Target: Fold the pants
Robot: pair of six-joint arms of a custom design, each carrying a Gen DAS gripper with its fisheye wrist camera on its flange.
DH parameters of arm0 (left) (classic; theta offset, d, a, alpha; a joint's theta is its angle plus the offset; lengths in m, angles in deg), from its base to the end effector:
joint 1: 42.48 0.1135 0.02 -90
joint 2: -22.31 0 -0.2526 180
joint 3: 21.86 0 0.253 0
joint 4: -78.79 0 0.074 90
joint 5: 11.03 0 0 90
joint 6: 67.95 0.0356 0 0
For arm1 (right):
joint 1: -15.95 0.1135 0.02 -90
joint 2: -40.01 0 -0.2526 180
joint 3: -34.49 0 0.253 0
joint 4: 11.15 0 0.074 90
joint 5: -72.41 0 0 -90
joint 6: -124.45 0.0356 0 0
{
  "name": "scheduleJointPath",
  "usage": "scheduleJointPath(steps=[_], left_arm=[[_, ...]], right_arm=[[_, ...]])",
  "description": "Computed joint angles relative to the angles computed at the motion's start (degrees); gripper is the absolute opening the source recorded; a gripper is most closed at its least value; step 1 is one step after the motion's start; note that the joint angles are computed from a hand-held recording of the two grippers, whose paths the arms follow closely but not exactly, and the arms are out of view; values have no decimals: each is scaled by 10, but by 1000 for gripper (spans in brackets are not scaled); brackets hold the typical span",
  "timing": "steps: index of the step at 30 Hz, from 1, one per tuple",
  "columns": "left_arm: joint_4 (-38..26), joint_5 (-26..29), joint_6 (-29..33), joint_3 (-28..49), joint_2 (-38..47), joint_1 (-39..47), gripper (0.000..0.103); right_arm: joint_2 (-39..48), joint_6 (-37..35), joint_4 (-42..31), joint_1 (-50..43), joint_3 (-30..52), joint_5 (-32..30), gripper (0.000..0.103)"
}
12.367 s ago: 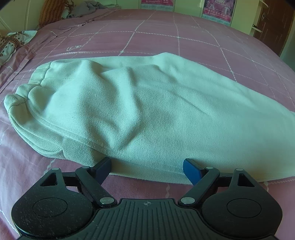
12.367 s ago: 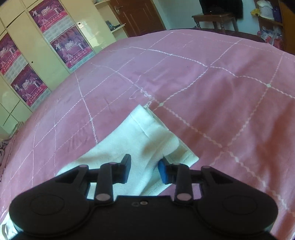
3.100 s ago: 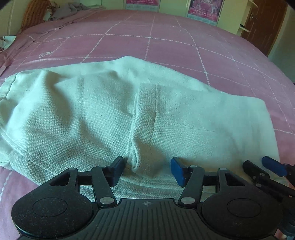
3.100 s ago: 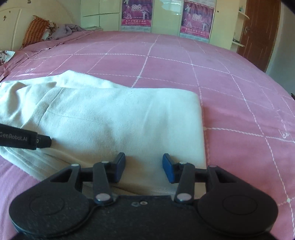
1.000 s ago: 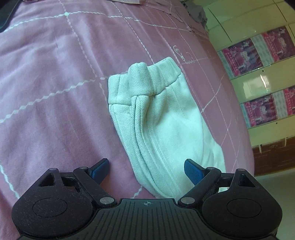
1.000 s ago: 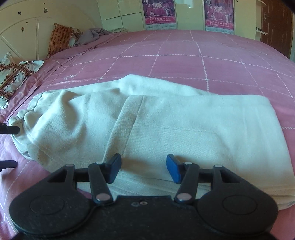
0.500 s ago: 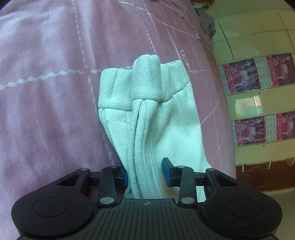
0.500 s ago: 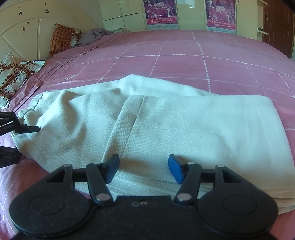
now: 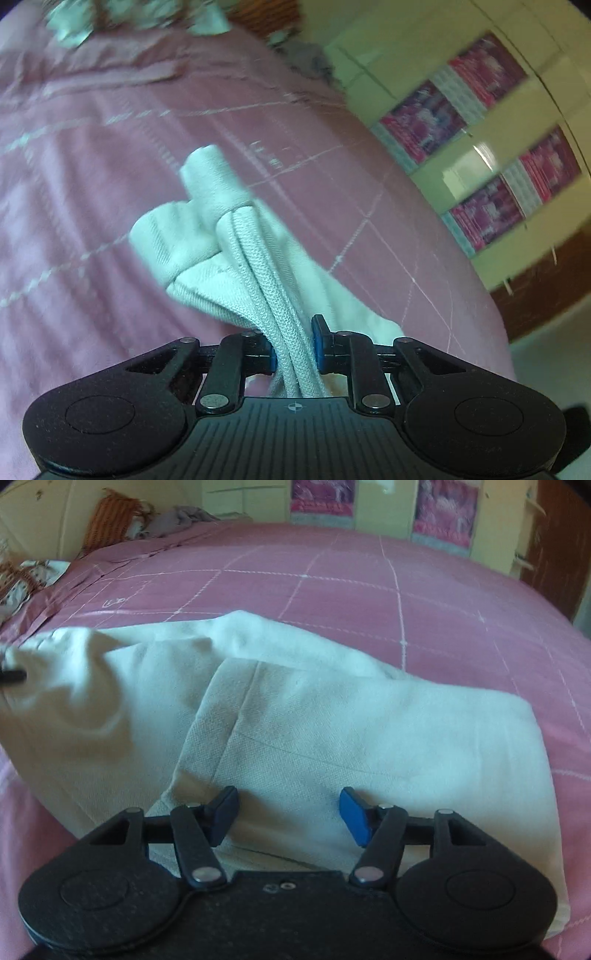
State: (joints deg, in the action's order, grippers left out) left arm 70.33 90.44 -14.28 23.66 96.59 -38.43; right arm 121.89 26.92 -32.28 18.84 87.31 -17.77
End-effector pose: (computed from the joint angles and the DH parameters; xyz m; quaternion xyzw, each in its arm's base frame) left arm 0.2599 0.0113 0.1691 -0.2659 0.8519 -0.2089 0.3999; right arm 0.2753 0.0140 0.1565 -0.0859 0.9363 -0.0123 0.3402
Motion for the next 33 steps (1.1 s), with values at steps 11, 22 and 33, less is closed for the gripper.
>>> scheduleJointPath(steps=[11, 22, 33], left_arm=[[-103, -93, 197, 173, 81, -345, 18], [-261, -143, 191, 230, 52, -446, 37], [-253, -118, 91, 142, 2, -311, 62]], right_arm=[[-112, 17, -83, -200, -1, -162, 67], [-90, -31, -119, -393, 10, -278, 71], [-98, -12, -168, -427, 28, -367, 80]])
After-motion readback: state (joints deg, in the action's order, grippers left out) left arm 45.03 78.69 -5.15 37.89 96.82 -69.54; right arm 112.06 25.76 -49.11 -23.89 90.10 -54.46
